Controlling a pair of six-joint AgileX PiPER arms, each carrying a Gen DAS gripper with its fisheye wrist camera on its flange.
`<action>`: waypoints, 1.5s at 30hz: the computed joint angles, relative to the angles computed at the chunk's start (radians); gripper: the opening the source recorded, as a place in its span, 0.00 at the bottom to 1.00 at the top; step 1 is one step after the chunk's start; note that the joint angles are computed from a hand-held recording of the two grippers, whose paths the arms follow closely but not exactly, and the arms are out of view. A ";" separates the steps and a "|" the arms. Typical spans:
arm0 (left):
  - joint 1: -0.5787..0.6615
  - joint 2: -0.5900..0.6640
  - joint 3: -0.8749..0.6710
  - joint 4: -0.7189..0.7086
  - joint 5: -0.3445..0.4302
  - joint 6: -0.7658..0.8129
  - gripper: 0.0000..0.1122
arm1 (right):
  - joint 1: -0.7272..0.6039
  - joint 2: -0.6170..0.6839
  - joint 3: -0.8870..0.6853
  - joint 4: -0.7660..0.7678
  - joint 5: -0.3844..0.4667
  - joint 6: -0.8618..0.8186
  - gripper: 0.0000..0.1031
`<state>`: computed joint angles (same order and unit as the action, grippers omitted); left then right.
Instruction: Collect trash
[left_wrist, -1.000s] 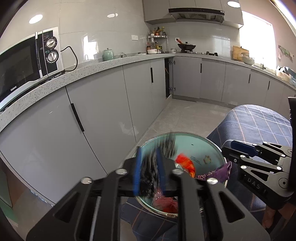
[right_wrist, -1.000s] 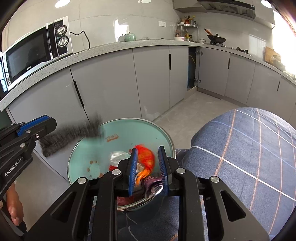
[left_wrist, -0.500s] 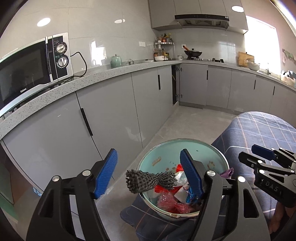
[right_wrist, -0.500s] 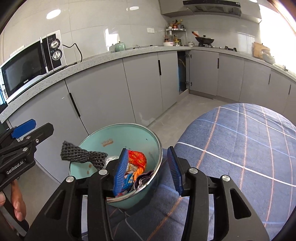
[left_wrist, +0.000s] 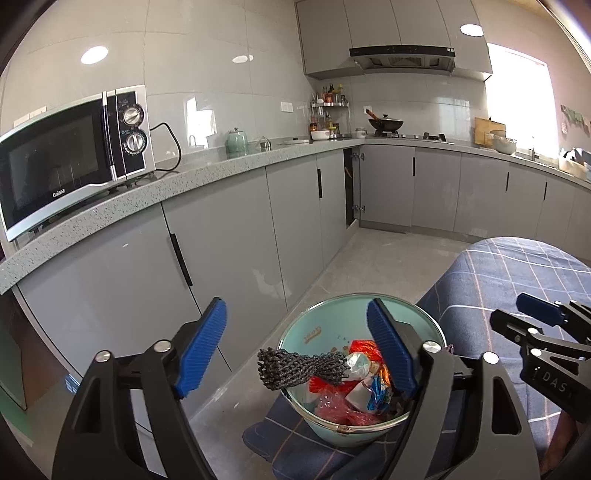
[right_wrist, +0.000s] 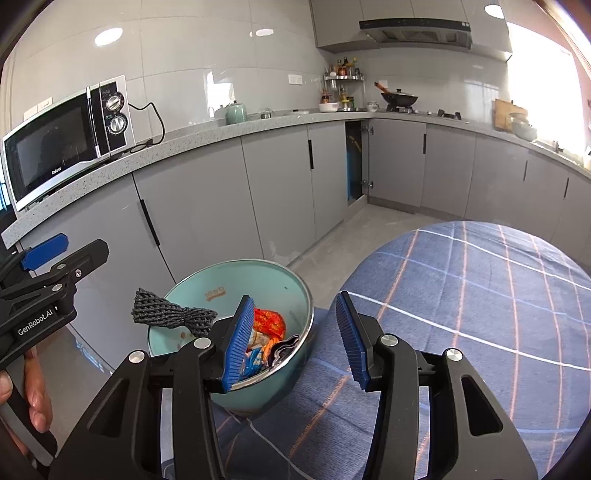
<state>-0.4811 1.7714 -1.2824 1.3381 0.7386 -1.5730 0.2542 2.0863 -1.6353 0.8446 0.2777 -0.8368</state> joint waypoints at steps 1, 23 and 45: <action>-0.001 -0.001 0.000 0.002 0.003 -0.002 0.72 | -0.002 -0.003 0.004 0.008 -0.001 -0.008 0.45; 0.008 -0.002 0.010 0.020 0.011 -0.014 0.78 | -0.017 -0.021 0.043 0.118 -0.026 -0.109 0.47; 0.011 0.009 -0.004 0.001 0.018 0.009 0.79 | -0.030 -0.030 0.057 0.145 -0.042 -0.129 0.52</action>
